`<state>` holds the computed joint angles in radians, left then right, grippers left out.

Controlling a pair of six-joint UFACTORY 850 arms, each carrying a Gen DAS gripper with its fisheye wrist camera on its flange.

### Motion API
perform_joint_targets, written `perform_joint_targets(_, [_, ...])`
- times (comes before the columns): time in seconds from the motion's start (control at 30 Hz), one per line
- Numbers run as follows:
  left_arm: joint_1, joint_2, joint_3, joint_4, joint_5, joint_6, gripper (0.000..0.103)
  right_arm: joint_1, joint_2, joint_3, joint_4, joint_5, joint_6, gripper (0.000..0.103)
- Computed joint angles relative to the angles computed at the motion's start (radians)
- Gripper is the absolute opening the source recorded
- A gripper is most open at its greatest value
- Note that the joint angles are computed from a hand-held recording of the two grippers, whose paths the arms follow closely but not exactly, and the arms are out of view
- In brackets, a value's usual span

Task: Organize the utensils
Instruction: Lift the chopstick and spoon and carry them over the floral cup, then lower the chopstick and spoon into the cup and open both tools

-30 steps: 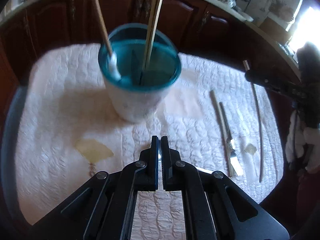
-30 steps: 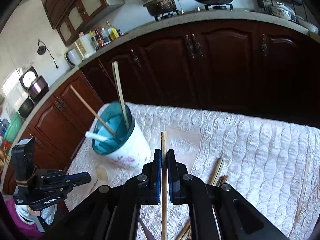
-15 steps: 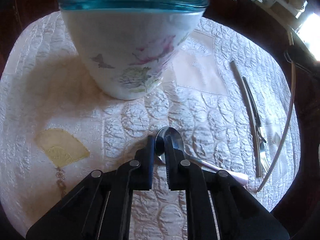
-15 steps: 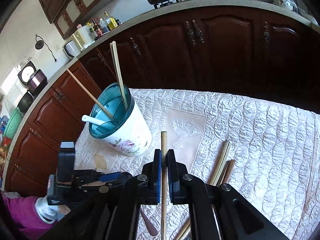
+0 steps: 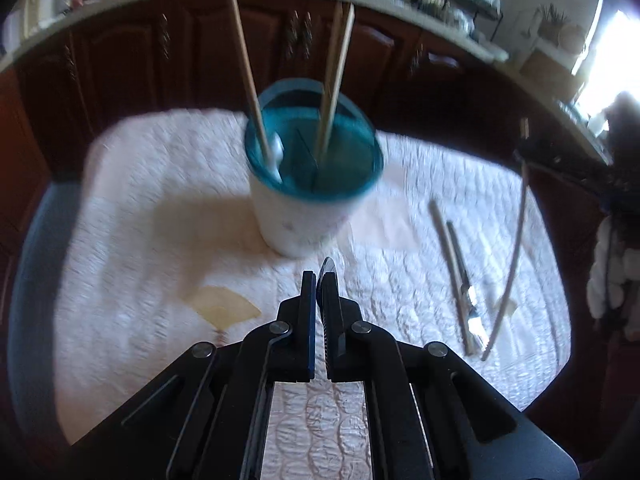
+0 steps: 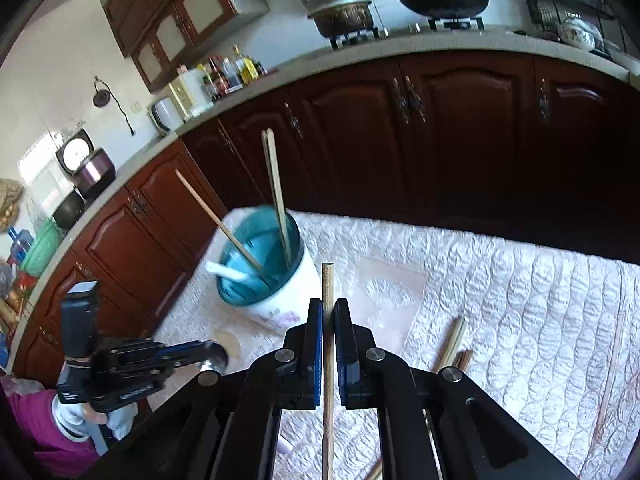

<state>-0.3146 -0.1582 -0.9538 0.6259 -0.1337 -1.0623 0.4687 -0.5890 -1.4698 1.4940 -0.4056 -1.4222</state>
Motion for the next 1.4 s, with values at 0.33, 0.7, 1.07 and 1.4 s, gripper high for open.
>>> perform_joint_targets(0.33, [0.022, 0.125, -0.012, 0.524, -0.07, -0.486, 0.001, 0.017, 0.027, -0.058, 0.257, -0.012, -0.191, 0.005])
perform_joint_targets(0.7, [0.05, 0.013, -0.16, 0.865, -0.28, -0.748, 0.001, 0.079, -0.096, -0.314, 0.39, 0.088, -0.271, 0.005])
perform_joint_targets(1.07, [0.006, -0.147, -0.237, 0.971, -0.465, -0.758, 0.001, 0.117, -0.301, -0.591, 0.195, 0.174, -0.137, 0.005])
perform_joint_targets(1.4, [-0.019, -0.237, -0.278, 0.975, -0.492, -0.711, 0.001, 0.112, -0.353, -0.602, 0.053, 0.172, -0.018, 0.005])
